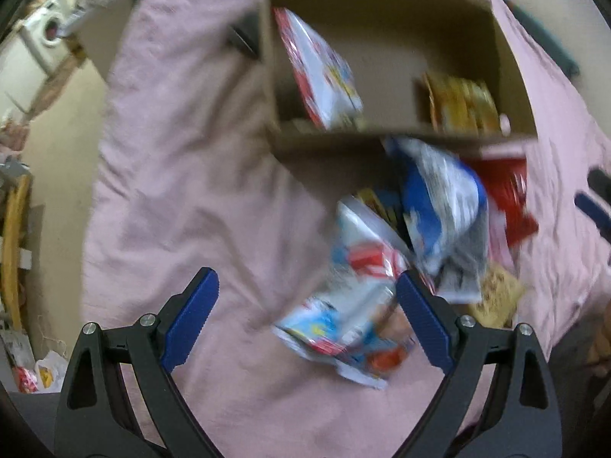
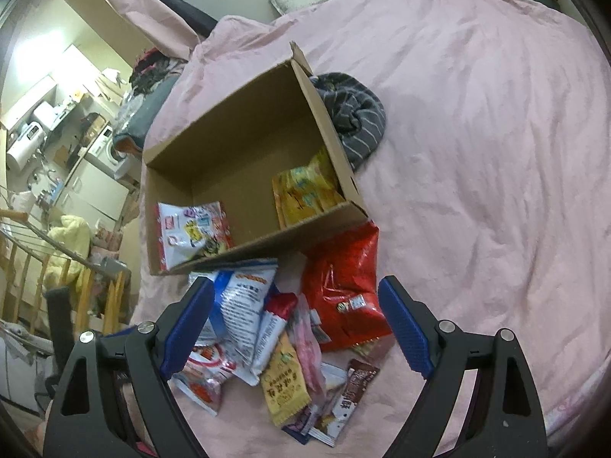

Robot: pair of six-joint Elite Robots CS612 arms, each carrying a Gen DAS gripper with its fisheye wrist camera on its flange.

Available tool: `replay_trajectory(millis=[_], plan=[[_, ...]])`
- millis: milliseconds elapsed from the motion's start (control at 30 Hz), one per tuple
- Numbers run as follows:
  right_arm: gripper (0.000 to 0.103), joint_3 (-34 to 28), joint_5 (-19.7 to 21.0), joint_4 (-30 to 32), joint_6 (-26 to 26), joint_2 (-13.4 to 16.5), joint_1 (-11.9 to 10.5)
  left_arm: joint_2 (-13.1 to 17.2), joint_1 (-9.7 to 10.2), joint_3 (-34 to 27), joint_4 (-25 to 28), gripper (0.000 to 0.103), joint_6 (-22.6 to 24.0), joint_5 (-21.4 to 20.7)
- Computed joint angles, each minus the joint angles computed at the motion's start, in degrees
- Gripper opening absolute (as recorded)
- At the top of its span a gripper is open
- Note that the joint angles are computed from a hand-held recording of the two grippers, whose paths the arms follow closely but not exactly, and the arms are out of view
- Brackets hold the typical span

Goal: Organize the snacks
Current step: 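Grasp the white-red Oishi bag with the left gripper while the right gripper grasps the blue-white Want Want bag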

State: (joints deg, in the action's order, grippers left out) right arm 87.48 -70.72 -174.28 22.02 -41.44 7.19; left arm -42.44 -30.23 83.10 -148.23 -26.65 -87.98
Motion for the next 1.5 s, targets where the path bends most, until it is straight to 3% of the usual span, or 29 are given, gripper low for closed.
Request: replay_trajectory(millis=[167,267,333,500,833,1000,1033,1233,1367,1500], plan=[[0.090,-0.3,-0.2,0.5,-0.4,0.2,0.1,1.3,-0.50,-1.4,2.8,0.091,2.8,-4.1],[0.090,-0.8,-0.5,1.0,-0.5,0.4,0.2,2.0,-0.90,-2.2,3.3,0.075,5.3,-6.2],[0.090,-1.1,-0.6,1.5,-0.5,0.6,0.2,2.0,-1.17,-2.4,3.7,0.053,5.8,-6.6],[0.090,-1.1,-0.9,2.7,-0.1,0.6,0.1,0.5,-1.06,-1.4,4.4,0.039,6.8,-8.8],[0.090,-1.2,0.0,3.1,-1.5,0.5,0.5,-4.4,0.05,5.4,-4.1,0.037,3.2,-7.1],[0.090,-2.9,3.7,5.8,-1.0,1.4,0.6,-4.7,-0.44,6.2,-6.9,0.037,-2.1,5.9],[0.090,-3.4,4.9,6.6,-0.5,1.7,0.7,-4.6,-0.39,6.0,-6.8,0.037,-3.0,7.0],[0.090,-8.2,9.4,10.1,3.2,4.4,1.6,-3.2,0.19,4.0,-5.6,0.037,-5.4,5.1],[0.092,-13.6,12.3,20.4,-0.6,6.9,2.6,-2.9,-0.33,3.2,-3.5,0.037,-4.3,5.9],[0.096,-17.9,7.5,26.2,-5.1,8.3,4.4,-2.5,-0.54,2.4,-1.3,0.037,-3.8,6.6]])
